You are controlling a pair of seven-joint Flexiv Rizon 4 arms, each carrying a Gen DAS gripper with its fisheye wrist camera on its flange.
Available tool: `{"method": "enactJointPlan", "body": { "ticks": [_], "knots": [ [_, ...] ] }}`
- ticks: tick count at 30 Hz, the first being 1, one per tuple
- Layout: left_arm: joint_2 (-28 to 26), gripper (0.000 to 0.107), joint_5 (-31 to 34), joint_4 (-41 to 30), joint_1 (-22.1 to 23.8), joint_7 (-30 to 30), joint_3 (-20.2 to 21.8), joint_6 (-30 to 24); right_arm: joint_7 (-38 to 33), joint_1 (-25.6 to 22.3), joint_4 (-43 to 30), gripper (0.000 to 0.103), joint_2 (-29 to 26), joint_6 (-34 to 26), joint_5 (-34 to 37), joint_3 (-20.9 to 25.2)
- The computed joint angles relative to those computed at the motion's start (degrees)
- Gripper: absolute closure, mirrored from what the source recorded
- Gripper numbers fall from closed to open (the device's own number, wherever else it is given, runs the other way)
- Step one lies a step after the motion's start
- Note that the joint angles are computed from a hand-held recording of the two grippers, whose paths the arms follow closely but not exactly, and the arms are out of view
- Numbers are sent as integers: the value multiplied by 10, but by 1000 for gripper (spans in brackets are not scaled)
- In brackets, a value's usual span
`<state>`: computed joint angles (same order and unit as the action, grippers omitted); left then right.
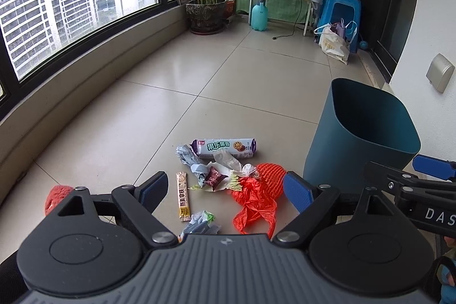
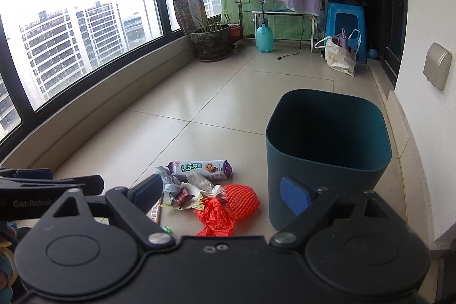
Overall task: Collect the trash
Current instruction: 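Approach the trash pile with the left tool while the right tool nears the teal bin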
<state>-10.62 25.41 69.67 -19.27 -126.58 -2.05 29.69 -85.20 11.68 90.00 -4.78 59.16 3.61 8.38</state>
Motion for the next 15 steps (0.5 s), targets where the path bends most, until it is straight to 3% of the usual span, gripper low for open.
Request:
{"method": "enactJointPlan", "body": {
  "ticks": [5,9,15],
  "knots": [
    [-3,18,-34,-20,7,10,-2,-18,2,-1,-21,14,-6,-12,16,0],
    [5,18,31,-23,-12,-8,0,-27,-23,-1,-25,14,-6,-3,31,5],
    [9,18,14,-11,-3,-5,-4,-27,-38,0,-21,15,1,-4,39,5]
  ]
}}
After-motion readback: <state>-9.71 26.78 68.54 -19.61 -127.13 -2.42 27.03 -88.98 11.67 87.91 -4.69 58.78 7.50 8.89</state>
